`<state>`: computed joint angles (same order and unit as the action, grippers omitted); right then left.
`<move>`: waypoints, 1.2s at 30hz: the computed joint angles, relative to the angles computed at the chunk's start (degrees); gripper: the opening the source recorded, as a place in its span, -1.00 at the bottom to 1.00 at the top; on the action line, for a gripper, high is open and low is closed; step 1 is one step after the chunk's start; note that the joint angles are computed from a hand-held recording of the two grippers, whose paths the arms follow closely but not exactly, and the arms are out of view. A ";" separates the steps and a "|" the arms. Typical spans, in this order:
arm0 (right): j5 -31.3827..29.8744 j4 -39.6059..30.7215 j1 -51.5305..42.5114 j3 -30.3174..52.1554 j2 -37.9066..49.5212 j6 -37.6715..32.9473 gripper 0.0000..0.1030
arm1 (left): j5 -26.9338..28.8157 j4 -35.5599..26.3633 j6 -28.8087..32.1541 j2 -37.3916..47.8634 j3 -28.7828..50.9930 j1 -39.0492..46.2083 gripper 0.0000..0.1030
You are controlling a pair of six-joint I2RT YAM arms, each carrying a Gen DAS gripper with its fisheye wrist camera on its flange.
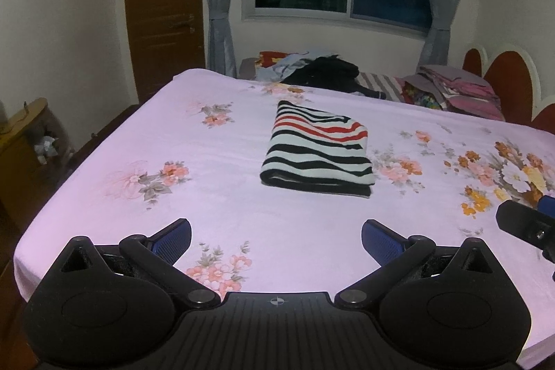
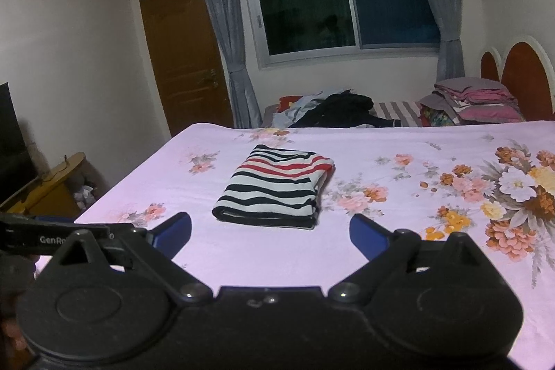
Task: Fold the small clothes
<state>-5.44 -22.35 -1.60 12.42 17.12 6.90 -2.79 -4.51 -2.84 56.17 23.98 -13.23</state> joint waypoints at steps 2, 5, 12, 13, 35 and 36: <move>-0.64 0.36 -0.38 -0.08 0.26 -0.21 0.90 | -0.40 -0.07 -0.28 -0.13 -0.14 -0.10 1.00; -1.05 0.75 -0.54 -0.18 0.85 -0.20 0.90 | -0.72 -0.49 -0.35 -0.27 -0.17 -0.23 1.00; -1.37 0.24 -0.29 -0.01 0.30 -0.29 0.90 | -0.79 -0.82 -0.87 -1.10 -0.50 -0.51 1.00; -1.49 0.13 -0.48 0.03 0.05 -0.29 0.90 | -1.04 -0.86 -1.11 -1.53 -0.70 -0.75 1.00; -5.15 -0.94 -4.65 0.20 -0.28 -1.48 0.91 | -4.08 -1.53 -2.94 -0.96 0.61 -4.77 1.00; -5.31 -0.93 -4.83 0.17 -0.30 -1.51 0.91 | -4.38 -1.26 -3.10 -0.57 0.67 -5.11 1.00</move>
